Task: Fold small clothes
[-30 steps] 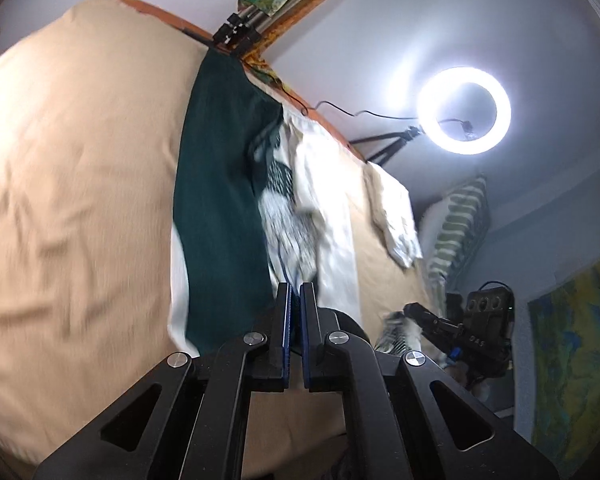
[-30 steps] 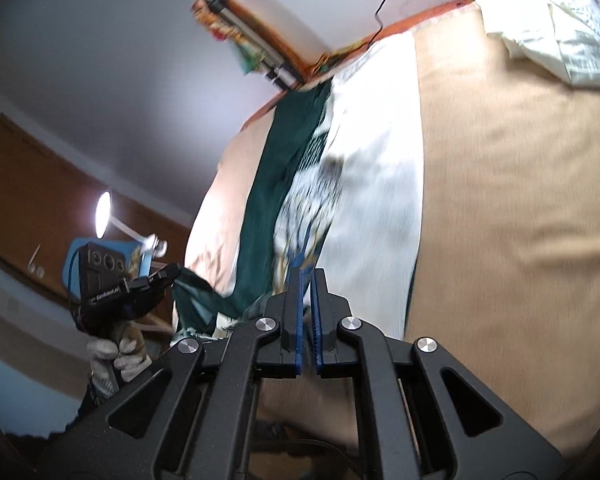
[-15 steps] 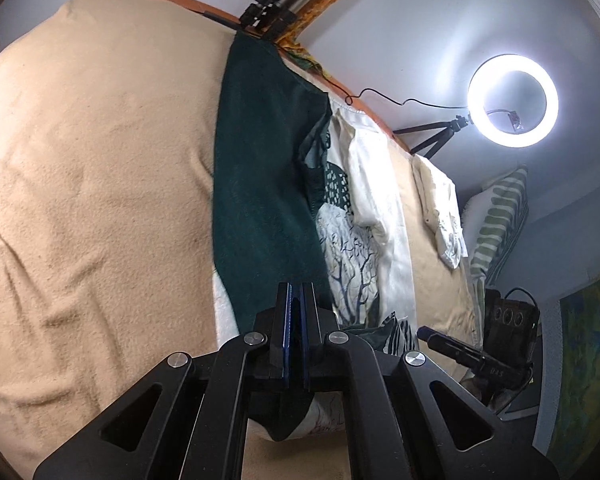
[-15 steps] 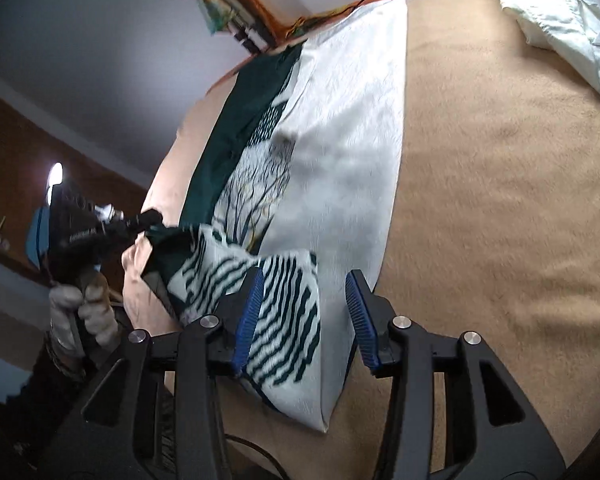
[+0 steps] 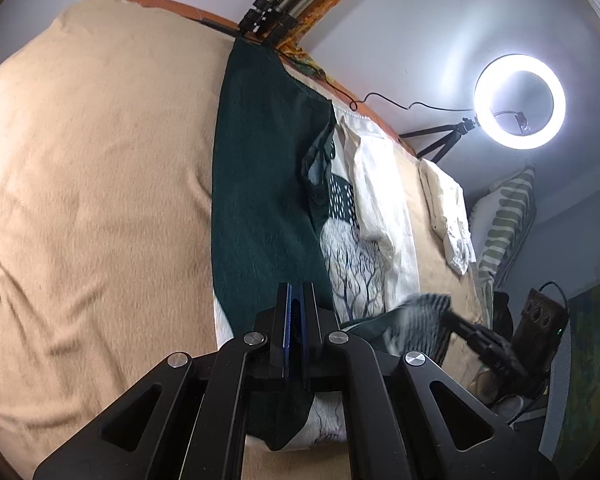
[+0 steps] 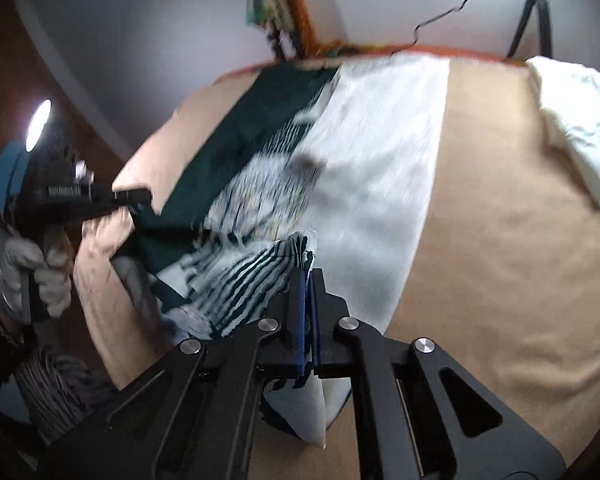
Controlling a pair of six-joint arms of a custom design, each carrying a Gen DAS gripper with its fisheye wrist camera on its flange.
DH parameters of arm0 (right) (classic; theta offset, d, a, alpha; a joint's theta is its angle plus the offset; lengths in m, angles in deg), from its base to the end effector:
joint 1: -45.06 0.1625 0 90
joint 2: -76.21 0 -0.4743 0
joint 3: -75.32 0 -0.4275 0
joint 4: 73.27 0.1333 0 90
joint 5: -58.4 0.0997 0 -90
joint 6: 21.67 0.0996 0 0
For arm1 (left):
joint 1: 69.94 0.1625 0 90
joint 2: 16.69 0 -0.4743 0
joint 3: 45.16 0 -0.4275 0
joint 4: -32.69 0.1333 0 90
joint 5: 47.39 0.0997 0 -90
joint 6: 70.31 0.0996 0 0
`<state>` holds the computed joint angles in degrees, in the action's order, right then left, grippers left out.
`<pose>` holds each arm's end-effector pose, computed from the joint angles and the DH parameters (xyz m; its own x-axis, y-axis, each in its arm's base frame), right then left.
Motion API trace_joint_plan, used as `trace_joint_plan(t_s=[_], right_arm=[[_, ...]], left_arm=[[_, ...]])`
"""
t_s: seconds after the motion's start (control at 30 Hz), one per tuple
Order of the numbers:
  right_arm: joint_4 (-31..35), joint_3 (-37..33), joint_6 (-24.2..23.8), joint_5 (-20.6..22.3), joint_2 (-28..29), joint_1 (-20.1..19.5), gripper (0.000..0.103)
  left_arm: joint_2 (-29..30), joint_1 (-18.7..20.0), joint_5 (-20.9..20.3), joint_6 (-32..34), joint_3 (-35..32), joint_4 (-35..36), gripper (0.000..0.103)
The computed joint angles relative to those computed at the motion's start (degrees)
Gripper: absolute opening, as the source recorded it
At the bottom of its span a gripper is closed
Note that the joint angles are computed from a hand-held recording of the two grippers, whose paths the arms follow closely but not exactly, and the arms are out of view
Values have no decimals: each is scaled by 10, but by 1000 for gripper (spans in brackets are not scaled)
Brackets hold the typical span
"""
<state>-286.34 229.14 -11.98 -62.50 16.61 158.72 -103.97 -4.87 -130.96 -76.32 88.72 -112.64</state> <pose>0.2105 -0.2758 0.1185 -0.9319 0.0193 0.3622 -0.1975 0.8106 -0.5513 -0.0502 -0.4506 0.2430 -0.9469 0.3074 -0.0942 0.3192 0.9336 -0.1625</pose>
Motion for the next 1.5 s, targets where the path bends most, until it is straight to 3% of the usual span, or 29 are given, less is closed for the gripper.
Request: trace_joint_plan(t_s=[0.17,0.33,0.43,0.6,0.73,0.83,0.97,1.13,1.27,1.4,1.5], right_arm=[[-5,-19,-18,-13,-4,-39,3],[33,-51,-30,-30,24,-64,3],[45,-55,-21,-31,29,-76,4],[45,-51,-12,-27,22,-88,4],[53,-51,-4,-58,12,-80,20],[54,-41,-3,-44,-9,-81,27],[59,-32,-8,-57,-16,-61,40],[50,-32,-22,-51,-19,-69,40],[72,-57,-40,-73,-17,-71,40],[57,-81,-62,-78,-20,-102,40],[65,-106,-75,-59,-29,-128,40]], left_arm=[[48,-1,25,3,-22,-30,2],[79,-12,93,10,-25,-78,3],[74,-8,96,12,-28,-91,11],[56,-5,81,33,-24,-67,11],[51,-11,81,49,-17,-45,12],[47,-18,93,73,-10,-31,23],[46,-3,86,73,-9,-9,25],[57,0,103,70,-13,-32,25],[79,3,112,72,-34,-52,25],[119,12,117,78,-71,-78,25],[144,11,125,89,-93,-91,25]])
